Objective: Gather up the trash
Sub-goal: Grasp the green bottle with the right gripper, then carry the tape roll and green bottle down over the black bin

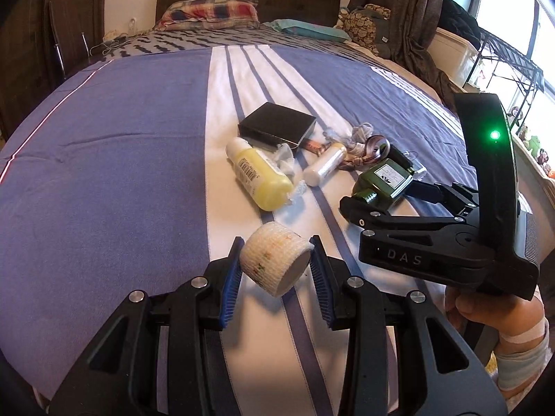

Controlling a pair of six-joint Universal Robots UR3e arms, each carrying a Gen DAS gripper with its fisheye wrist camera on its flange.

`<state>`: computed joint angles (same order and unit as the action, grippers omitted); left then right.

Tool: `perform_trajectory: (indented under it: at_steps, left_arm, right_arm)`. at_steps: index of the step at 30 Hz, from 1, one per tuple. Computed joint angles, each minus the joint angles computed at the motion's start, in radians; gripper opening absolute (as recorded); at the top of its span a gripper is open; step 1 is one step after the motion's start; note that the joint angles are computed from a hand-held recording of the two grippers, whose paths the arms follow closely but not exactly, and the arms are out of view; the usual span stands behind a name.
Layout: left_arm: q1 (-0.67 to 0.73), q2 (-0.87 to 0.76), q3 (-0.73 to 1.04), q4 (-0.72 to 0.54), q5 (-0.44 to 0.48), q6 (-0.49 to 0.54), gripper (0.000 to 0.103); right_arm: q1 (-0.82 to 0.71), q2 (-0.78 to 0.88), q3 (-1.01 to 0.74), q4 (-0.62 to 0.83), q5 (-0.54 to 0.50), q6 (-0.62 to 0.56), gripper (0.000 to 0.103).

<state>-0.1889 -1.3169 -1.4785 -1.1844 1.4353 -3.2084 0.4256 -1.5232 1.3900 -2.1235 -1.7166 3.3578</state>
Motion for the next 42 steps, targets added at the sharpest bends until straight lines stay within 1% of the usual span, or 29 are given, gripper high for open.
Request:
perform_trajectory:
  at_steps: [3, 7, 12, 20, 25, 28, 31, 34, 36, 42]
  left_arm:
    - [-0.025, 0.029, -0.004, -0.013, 0.026, -0.011, 0.036]
    - [-0.059, 0.078, -0.013, -0.036, 0.05, -0.037, 0.036]
    - [-0.113, 0.153, -0.024, -0.082, 0.09, -0.079, 0.036]
    - [-0.267, 0.275, -0.058, -0.138, 0.19, -0.185, 0.036]
    - [-0.383, 0.318, -0.099, -0.156, 0.264, -0.273, 0.036]
    - [-0.463, 0.333, -0.122, -0.168, 0.317, -0.327, 0.036]
    - [-0.553, 0.344, -0.155, -0.181, 0.374, -0.388, 0.036]
    - [-0.602, 0.373, -0.206, -0.202, 0.397, -0.442, 0.036]
    - [-0.614, 0.393, -0.242, -0.21, 0.396, -0.464, 0.036]
    - [-0.617, 0.47, -0.403, -0.219, 0.34, -0.511, 0.036]
  right_arm:
    - [0.007, -0.068, 0.053, -0.002, 0.01, 0.017, 0.087]
    - [0.037, -0.175, 0.121, 0.011, -0.003, 0.054, 0.087]
    - [0.108, -0.303, 0.177, 0.042, -0.055, 0.116, 0.087]
    - [0.32, -0.424, 0.192, 0.105, -0.221, 0.267, 0.087]
    - [0.478, -0.43, 0.192, 0.155, -0.335, 0.366, 0.087]
    - [0.545, -0.432, 0.204, 0.188, -0.372, 0.424, 0.087]
    - [0.589, -0.451, 0.239, 0.206, -0.384, 0.476, 0.087]
    - [0.63, -0.47, 0.287, 0.218, -0.386, 0.54, 0.087]
    - [0.652, -0.482, 0.327, 0.212, -0.375, 0.575, 0.087]
    - [0.676, -0.517, 0.474, 0.18, -0.298, 0.659, 0.087]
